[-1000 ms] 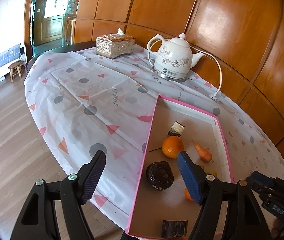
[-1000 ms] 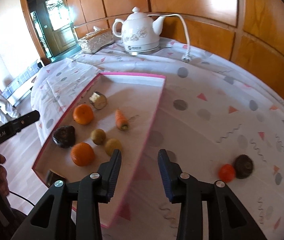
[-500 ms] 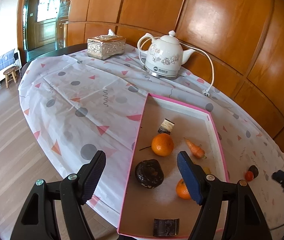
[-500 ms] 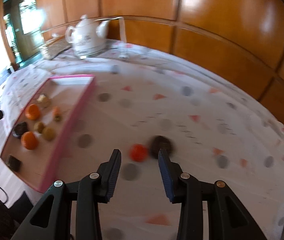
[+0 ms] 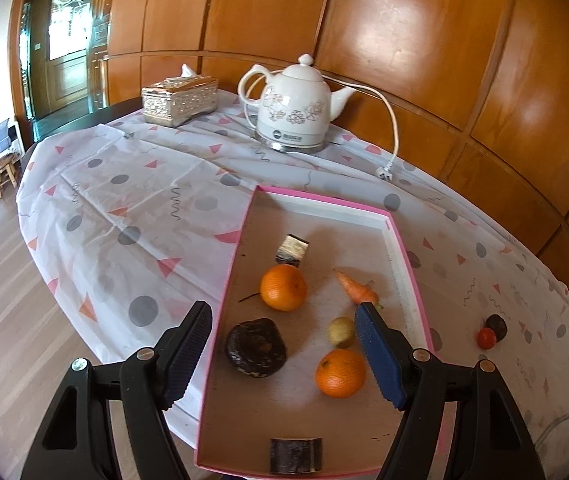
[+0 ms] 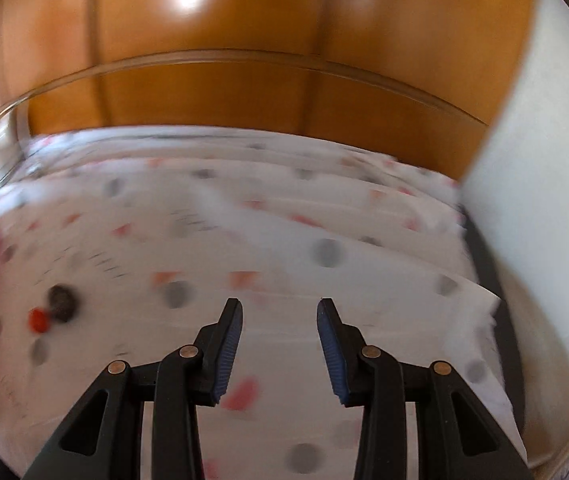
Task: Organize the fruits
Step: 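Move the left gripper to the red tomato beside the tray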
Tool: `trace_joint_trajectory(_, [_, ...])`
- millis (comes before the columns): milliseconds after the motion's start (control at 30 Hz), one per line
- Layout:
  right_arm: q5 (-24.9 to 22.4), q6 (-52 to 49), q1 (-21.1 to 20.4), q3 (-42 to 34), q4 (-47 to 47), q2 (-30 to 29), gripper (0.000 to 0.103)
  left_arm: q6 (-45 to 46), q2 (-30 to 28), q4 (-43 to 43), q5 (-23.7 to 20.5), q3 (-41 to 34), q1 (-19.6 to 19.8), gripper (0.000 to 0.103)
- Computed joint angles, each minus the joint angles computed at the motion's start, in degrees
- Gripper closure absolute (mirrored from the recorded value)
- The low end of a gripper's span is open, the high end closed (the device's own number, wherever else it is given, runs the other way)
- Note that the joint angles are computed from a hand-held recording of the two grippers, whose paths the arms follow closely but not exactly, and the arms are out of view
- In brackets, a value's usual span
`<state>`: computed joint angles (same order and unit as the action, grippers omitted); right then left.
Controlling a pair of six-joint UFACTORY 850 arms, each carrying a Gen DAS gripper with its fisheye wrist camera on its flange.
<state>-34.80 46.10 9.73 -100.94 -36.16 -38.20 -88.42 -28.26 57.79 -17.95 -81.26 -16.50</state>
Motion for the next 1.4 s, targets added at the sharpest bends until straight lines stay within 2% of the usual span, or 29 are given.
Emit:
trace_joint_trajectory(200, [-0.7,14.0,-3.8,3.8,-4.0,2.0,0.064,5.9,-1.2,-4.4,0.8,-2.1,-0.8,0.029])
trace_joint_trajectory(400, [-1.2,19.8,-6.0,5.7,-2.2,2.8,0.064,15.2,-2.7,-11.1,1.9,-4.6,-1.7,0.029])
trace_joint_trajectory(567, [-0.1,22.3,-6.9,6.4,-1.9,3.2,0.064,35.8,-5.2,-27.6,3.0,-8.6,-2.7,0.029])
trace_joint_trajectory(767, [2.0,23.1,-6.8,7.2,-3.7,3.9,0.064,57.0,-9.2,-44.2,1.0,-15.3,-4.1,0.029])
trace_joint_trajectory(933, [2.5,25.2,-6.9,7.9,-4.5,4.4,0.063,62.9,-12.6,-47.6,-1.0,-20.6,-5.4,0.029])
trace_joint_trajectory(1000, [2.6,26.3,-7.2,8.2,-4.2,4.6,0.058,64.5,-13.6,-48.8,-1.6,-22.3,-6.0,0.029])
trace_joint_trajectory(1233, [3.8,26.1,-7.4,8.6,-3.0,4.8,0.058,68.7,-16.0,-52.7,-3.2,-25.9,-7.0,0.029])
trace_joint_trajectory(1400, [6.9,28.7,-7.4,10.2,-5.9,6.0,0.058,69.6,-17.2,-54.1,-4.2,-27.2,-7.5,0.029])
